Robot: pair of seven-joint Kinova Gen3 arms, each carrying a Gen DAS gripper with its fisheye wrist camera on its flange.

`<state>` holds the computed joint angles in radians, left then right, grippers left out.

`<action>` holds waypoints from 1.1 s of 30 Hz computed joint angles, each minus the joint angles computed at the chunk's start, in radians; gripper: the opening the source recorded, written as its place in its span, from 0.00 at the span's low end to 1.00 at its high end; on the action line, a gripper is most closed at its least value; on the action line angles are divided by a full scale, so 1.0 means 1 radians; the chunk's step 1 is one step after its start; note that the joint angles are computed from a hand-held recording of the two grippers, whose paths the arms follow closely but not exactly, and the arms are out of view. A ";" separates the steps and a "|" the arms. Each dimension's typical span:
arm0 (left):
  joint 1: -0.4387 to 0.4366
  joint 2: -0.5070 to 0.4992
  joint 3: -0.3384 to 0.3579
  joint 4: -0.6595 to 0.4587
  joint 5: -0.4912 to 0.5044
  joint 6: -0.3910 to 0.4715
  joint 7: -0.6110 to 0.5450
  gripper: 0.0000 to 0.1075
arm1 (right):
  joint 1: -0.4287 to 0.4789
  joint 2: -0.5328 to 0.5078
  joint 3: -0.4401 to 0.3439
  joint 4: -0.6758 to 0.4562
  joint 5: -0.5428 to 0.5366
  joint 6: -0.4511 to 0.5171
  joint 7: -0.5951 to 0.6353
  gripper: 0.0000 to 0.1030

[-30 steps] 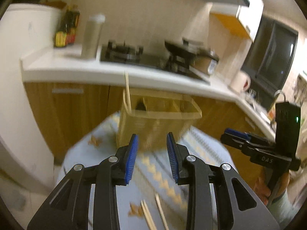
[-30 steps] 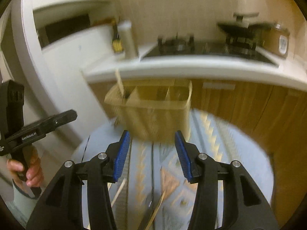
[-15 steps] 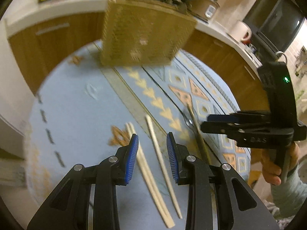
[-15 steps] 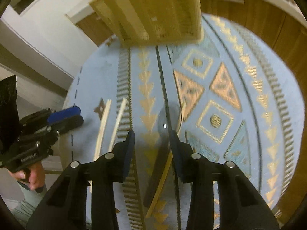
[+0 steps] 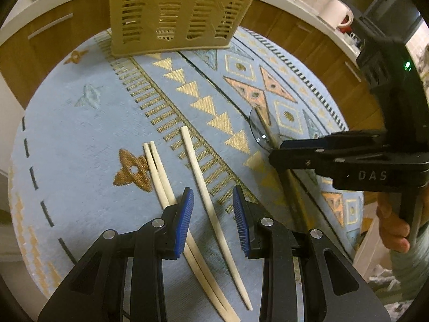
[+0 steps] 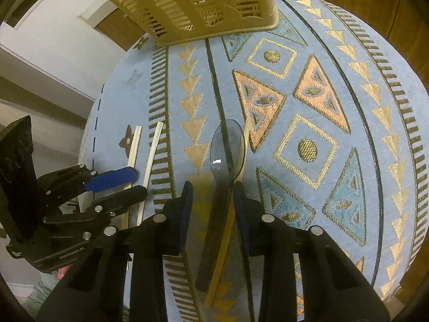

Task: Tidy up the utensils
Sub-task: 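Grasp a wooden chopstick with the left tool while the right tool grasps a clear spoon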

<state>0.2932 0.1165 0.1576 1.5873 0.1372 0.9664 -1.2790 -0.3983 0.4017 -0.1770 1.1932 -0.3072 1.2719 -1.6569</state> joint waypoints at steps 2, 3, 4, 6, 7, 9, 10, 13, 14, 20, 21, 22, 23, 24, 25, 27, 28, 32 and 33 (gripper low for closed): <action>0.007 0.004 0.003 -0.005 -0.013 0.004 0.009 0.26 | -0.003 0.006 -0.005 -0.007 -0.004 0.000 0.007 0.24; 0.011 0.006 0.002 -0.008 -0.014 0.009 0.009 0.26 | -0.004 0.006 -0.007 -0.007 -0.007 -0.002 0.010 0.24; 0.016 0.011 0.000 -0.014 -0.018 0.014 0.011 0.26 | -0.009 0.008 -0.006 -0.010 -0.002 -0.002 0.009 0.24; 0.023 0.020 0.001 -0.022 -0.028 0.021 0.019 0.26 | -0.015 0.019 -0.007 -0.021 -0.002 0.004 0.007 0.24; 0.026 0.026 0.001 -0.023 -0.032 0.016 0.020 0.26 | -0.021 0.025 -0.004 -0.027 0.005 0.008 0.000 0.24; 0.032 0.031 0.001 -0.027 -0.040 0.015 0.024 0.26 | -0.031 0.028 0.000 -0.026 0.020 0.004 -0.008 0.24; 0.032 0.030 0.001 -0.026 -0.039 0.015 0.023 0.26 | -0.044 0.029 0.002 -0.030 0.038 0.007 -0.010 0.24; 0.033 0.028 0.000 -0.024 -0.038 0.016 0.021 0.26 | -0.086 0.024 0.010 -0.036 0.101 0.005 -0.028 0.24; 0.033 0.031 0.001 -0.025 -0.039 0.017 0.018 0.26 | -0.099 0.022 0.011 -0.037 0.122 0.006 -0.028 0.24; 0.045 0.055 0.001 -0.064 -0.068 0.065 0.024 0.26 | -0.206 -0.020 0.021 0.012 0.310 -0.014 -0.018 0.13; 0.051 0.064 0.001 -0.080 -0.079 0.082 0.030 0.26 | -0.214 -0.030 0.018 0.028 0.327 -0.019 -0.014 0.13; 0.056 0.072 0.004 -0.093 -0.091 0.094 0.038 0.26 | -0.213 -0.038 0.015 0.041 0.327 -0.025 -0.012 0.13; 0.049 0.083 0.025 -0.110 -0.111 0.111 0.056 0.26 | -0.211 -0.047 0.014 0.056 0.326 -0.032 -0.013 0.13; 0.057 0.095 0.029 -0.127 -0.132 0.127 0.073 0.26 | -0.209 -0.052 0.012 0.064 0.325 -0.037 -0.015 0.12; 0.084 0.106 0.024 -0.146 -0.168 0.148 0.097 0.24 | -0.206 -0.058 0.011 0.075 0.323 -0.046 -0.017 0.12; 0.175 0.132 -0.028 -0.186 -0.249 0.202 0.130 0.08 | -0.202 -0.069 0.008 0.095 0.324 -0.064 -0.019 0.11; 0.210 0.141 -0.041 -0.198 -0.290 0.218 0.157 0.08 | -0.205 -0.064 0.009 0.083 0.327 -0.061 -0.023 0.11; 0.254 0.150 -0.022 -0.197 -0.390 0.220 0.249 0.05 | -0.171 -0.077 0.001 0.109 0.283 -0.088 -0.005 0.10; 0.253 0.142 -0.019 -0.184 -0.391 0.200 0.262 0.04 | -0.152 -0.087 -0.001 0.121 0.261 -0.094 0.009 0.09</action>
